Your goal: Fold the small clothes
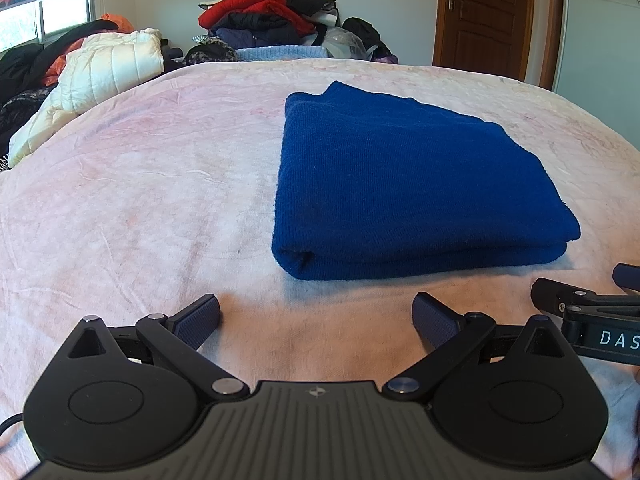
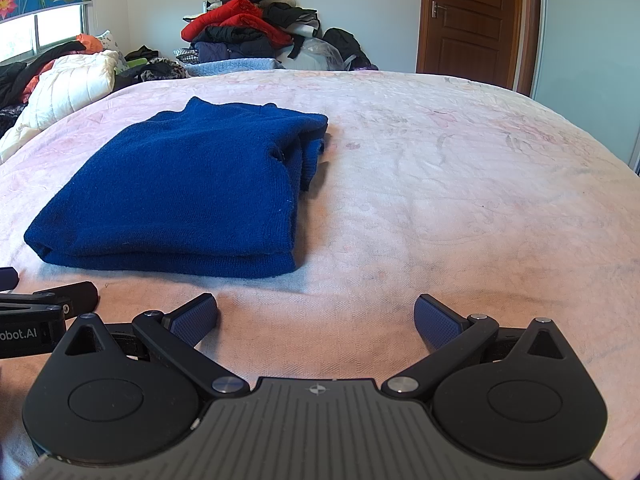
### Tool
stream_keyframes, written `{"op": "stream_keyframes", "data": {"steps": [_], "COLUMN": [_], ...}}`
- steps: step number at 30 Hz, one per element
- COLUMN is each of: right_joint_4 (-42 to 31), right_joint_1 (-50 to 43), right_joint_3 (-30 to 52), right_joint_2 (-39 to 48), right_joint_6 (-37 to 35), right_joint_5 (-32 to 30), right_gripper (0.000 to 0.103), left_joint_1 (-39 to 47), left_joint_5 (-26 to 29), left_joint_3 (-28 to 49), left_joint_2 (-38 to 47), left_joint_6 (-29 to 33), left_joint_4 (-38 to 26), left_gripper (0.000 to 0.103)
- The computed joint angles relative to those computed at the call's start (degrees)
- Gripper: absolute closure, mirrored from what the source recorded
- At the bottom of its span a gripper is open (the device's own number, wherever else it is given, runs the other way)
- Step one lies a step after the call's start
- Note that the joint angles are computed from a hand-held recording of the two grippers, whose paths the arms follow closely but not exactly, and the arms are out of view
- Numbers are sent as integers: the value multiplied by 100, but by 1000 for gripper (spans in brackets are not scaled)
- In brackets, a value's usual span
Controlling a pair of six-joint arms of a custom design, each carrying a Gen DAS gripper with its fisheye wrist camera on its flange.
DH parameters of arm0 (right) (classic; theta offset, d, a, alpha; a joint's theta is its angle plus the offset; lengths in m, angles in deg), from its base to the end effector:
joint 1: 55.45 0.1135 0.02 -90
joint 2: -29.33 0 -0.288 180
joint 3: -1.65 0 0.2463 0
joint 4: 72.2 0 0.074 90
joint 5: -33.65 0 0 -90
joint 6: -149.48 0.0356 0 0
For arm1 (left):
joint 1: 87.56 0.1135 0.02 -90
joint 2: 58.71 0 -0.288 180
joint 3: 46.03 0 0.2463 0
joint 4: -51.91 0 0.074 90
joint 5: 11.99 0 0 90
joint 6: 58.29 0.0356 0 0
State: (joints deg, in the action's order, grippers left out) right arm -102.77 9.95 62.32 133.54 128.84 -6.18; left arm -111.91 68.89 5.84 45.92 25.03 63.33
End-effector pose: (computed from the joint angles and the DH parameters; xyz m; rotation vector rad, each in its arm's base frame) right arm 0.1480 0.2575 0.1299 0.2229 2.2258 -0.1143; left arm 0.2973 -0.1283 0.1240 0.2692 2.2674 -0.1006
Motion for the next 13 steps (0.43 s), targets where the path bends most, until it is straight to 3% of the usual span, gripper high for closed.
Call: {"op": "stream_keyframes", "data": {"steps": [13], "right_joint_4": [5], "right_joint_1": [-3], "right_joint_3": [3], "right_joint_2": [2], "right_joint_6": [-4], "right_joint_5": [0], "right_gripper": [0], "left_joint_1": [264], "left_joint_5": [430], "left_joint_3": [-381], "left_joint_2": [-392], "left_joint_6": [-113], "left_joint_4": [86], "left_gripper": [0]}}
